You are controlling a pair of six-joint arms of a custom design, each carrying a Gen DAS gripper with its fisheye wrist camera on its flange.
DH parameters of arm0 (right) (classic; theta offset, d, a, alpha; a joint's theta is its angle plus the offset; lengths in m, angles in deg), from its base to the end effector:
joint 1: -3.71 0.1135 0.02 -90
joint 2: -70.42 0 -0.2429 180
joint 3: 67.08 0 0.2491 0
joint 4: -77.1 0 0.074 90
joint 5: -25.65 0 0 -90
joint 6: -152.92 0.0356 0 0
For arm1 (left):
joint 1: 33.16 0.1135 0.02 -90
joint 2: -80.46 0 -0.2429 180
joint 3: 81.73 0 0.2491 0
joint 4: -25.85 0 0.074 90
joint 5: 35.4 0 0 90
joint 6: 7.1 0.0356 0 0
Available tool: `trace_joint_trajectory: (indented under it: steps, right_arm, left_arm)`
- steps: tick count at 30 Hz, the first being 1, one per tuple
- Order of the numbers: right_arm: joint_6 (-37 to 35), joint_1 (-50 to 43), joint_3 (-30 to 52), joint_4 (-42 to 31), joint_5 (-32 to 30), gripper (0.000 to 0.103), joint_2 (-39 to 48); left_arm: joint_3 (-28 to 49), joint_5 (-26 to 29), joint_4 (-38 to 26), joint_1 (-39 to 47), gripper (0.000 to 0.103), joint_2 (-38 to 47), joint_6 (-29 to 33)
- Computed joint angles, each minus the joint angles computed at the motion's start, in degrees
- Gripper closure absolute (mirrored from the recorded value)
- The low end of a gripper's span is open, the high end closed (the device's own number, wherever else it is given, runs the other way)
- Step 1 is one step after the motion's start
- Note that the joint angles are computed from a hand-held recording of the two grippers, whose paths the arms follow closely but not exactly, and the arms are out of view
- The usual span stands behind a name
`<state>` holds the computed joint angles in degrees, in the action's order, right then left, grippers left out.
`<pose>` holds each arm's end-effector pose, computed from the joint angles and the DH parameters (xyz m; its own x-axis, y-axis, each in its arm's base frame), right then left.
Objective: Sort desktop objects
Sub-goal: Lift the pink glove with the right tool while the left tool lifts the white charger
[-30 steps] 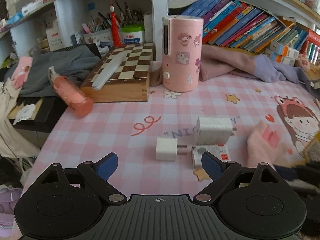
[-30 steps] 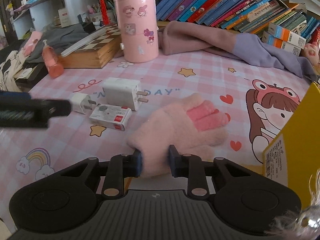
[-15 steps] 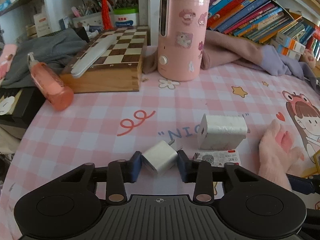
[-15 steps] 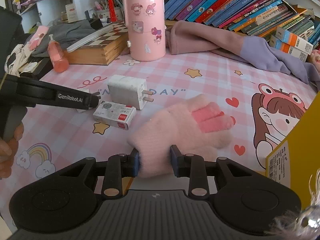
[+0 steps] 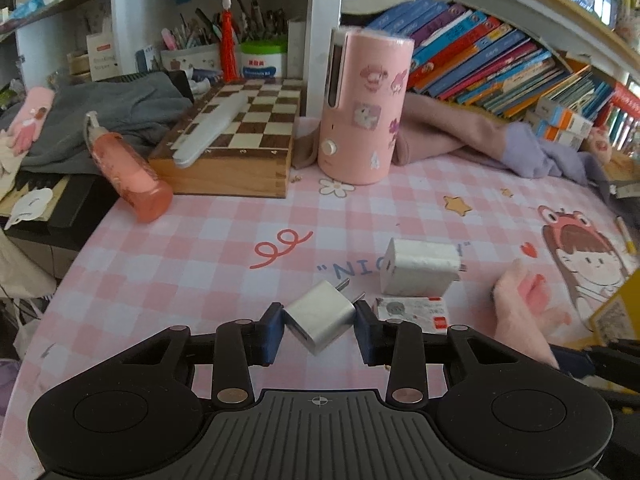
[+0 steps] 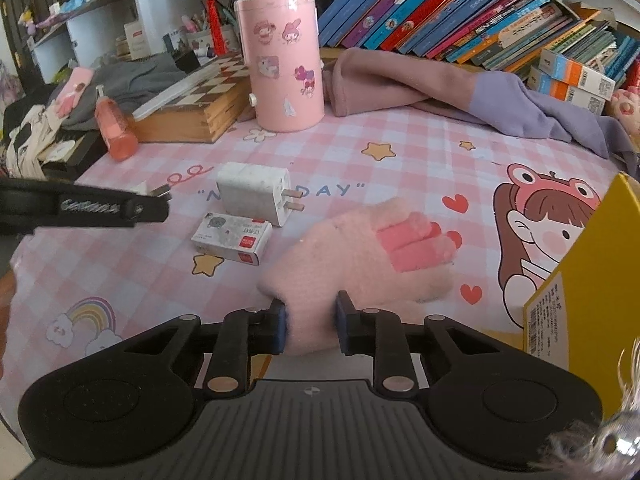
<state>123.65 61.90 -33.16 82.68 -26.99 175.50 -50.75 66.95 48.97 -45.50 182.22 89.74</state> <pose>0.1269 0.1636 0.0191 -0.7085 0.1731 -0.6841 0.1531 0.9841 0.0905 0.2180 -0.0555 0.0357 -0.6753 0.2668 -0.6876 0.4330 0.8981 -0.0768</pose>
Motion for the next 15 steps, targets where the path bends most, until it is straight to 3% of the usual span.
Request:
trace_joint_trajectory:
  steps: [8, 15]
  right_arm:
    - [8.67, 7.06, 0.98, -12.24, 6.73, 0.082, -7.07]
    - [19.0, 15.33, 3.84, -26.52, 11.96, 0.082, -12.35]
  left_arm:
    - [-9.31, 7.01, -8.57, 7.42, 0.067, -19.5, 3.81]
    - [-14.46, 15.84, -27.8, 17.52, 0.067, -42.79, 9.84]
